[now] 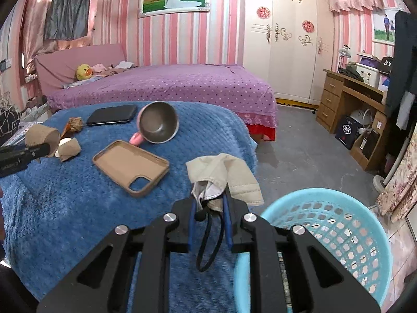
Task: Collect trash
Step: 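Carry the pouch to the basket with the right tool while the left tool drops the tube in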
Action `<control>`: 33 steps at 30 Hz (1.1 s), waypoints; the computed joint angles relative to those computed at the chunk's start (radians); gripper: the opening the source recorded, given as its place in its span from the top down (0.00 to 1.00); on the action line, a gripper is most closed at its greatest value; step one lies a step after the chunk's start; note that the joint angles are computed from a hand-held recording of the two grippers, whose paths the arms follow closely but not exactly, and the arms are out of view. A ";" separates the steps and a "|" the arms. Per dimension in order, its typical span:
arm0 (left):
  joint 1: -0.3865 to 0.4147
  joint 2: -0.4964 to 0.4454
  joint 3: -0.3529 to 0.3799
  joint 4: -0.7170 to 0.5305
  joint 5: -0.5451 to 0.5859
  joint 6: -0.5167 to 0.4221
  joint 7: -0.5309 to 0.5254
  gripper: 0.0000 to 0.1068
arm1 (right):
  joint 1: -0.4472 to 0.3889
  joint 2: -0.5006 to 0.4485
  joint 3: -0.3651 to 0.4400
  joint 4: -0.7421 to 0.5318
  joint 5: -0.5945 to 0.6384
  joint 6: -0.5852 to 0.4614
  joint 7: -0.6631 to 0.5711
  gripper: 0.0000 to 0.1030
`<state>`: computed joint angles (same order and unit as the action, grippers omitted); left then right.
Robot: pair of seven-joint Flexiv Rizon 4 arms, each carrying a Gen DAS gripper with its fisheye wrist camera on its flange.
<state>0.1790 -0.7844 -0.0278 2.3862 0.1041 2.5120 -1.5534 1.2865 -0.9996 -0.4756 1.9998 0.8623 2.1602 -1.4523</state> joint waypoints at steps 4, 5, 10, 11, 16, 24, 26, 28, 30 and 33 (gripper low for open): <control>-0.052 -0.020 0.006 -0.009 -0.042 0.012 0.017 0.53 | -0.055 0.014 0.051 0.010 -0.017 0.050 -0.005 0.83; -0.061 -0.024 0.004 -0.011 -0.046 0.012 0.020 0.53 | -0.065 0.016 0.060 0.009 -0.015 0.056 -0.013 0.83; -0.098 -0.043 -0.013 -0.023 -0.053 0.003 0.031 0.53 | -0.144 0.033 0.129 0.016 -0.009 0.105 -0.048 0.83; -0.111 -0.048 -0.013 -0.027 -0.057 0.007 0.037 0.53 | -0.158 0.035 0.139 0.018 -0.002 0.113 -0.056 0.83; -0.144 -0.065 -0.035 -0.045 -0.079 0.013 0.023 0.53 | -0.225 0.048 0.182 0.032 0.030 0.136 -0.102 0.83; -0.262 -0.074 -0.059 -0.082 -0.137 0.026 0.022 0.52 | -0.391 0.060 0.302 0.075 0.014 0.219 -0.124 0.83; -0.289 -0.077 -0.070 -0.094 -0.141 0.027 0.020 0.52 | -0.406 0.062 0.309 0.087 0.034 0.237 -0.142 0.83; -0.333 -0.079 -0.070 -0.107 -0.166 0.024 0.033 0.52 | -0.426 0.065 0.325 0.104 0.044 0.256 -0.157 0.83; -0.378 -0.085 -0.078 -0.126 -0.188 0.016 0.045 0.52 | -0.475 0.064 0.364 0.130 0.020 0.295 -0.138 0.83; -0.422 -0.096 -0.093 -0.145 -0.198 0.002 0.052 0.52 | -0.525 0.058 0.401 0.157 -0.005 0.336 -0.115 0.83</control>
<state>-0.2434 -0.8807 -0.1207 2.2408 -0.0944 2.5141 -1.5010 0.7614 -0.9411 -0.0742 2.1564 0.8576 2.4966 -1.5670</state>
